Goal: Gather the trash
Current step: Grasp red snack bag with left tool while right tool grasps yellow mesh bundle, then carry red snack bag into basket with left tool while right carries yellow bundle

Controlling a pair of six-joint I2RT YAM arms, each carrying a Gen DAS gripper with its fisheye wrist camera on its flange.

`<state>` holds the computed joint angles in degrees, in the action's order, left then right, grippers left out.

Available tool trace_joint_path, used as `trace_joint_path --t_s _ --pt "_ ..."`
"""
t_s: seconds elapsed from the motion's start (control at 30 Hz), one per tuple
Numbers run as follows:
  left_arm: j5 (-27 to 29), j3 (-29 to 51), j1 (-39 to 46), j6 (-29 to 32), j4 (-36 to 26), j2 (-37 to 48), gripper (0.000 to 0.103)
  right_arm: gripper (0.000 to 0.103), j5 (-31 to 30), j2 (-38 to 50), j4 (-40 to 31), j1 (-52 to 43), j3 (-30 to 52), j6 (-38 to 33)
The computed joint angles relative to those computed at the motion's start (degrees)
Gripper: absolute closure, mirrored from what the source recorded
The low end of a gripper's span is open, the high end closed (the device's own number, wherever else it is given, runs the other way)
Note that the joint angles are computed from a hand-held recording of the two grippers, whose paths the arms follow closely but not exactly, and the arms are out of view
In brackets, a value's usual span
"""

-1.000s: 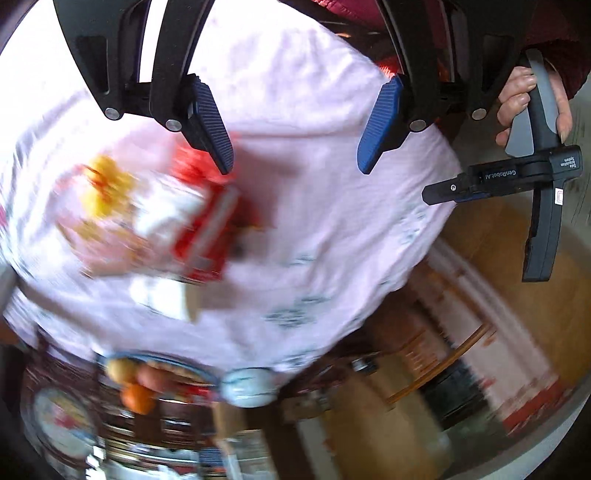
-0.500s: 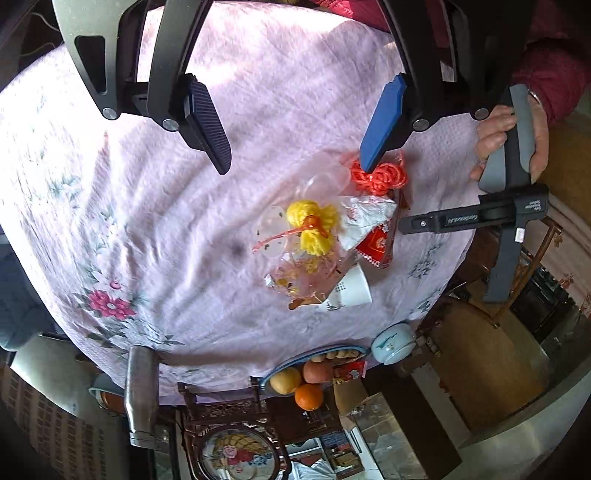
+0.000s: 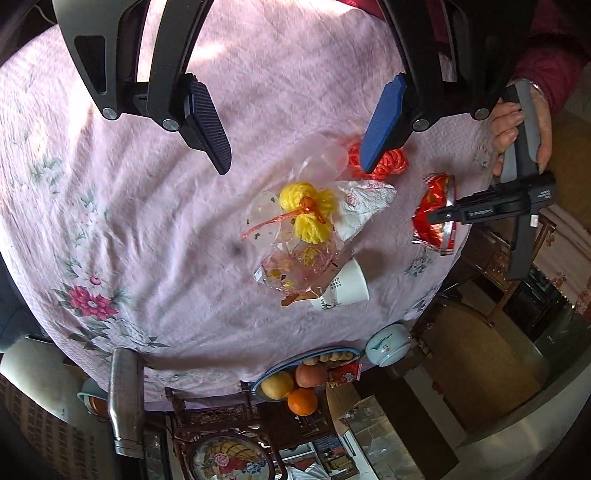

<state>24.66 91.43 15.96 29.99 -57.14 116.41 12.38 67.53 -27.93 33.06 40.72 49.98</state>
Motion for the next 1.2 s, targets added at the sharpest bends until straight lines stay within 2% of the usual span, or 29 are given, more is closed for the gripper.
trace_joint_path --t_s 0.1,0.27,0.43,0.5,0.57,0.9,1.1,1.2 --pt "0.4 0.9 4.6 1.0 -2.2 -1.2 0.070 0.032 -2.0 3.3 2.6 -2.5 1.2 -2.2" --pt "-0.7 -2.4 8.4 1.1 -0.9 -5.2 0.069 0.032 -7.4 7.9 7.6 -8.3 1.9 -4.4" --pt "-1.4 -5.0 10.1 0.8 -0.7 -7.0 0.069 0.032 -10.1 15.0 9.4 -8.4 5.4 -8.3" --pt "-1.7 -6.1 10.4 0.9 -0.4 -7.8 0.069 0.041 -11.0 17.8 9.9 -8.5 6.3 -8.3" --pt "-2.1 -7.2 10.7 1.2 -0.1 -8.7 0.069 0.076 -12.0 19.3 9.7 -8.9 6.6 -8.0" --pt "0.2 -6.1 9.6 1.7 -1.1 -9.5 0.069 0.077 -5.4 2.8 8.9 -6.0 3.1 -6.0" --pt "3.1 -4.2 10.0 2.7 -2.9 -9.9 0.069 0.077 -3.1 2.0 7.7 -2.0 4.5 -4.9" --pt "3.4 -4.3 12.0 3.2 -2.9 -10.6 0.069 0.077 -3.4 4.3 8.0 0.1 6.1 -5.7"
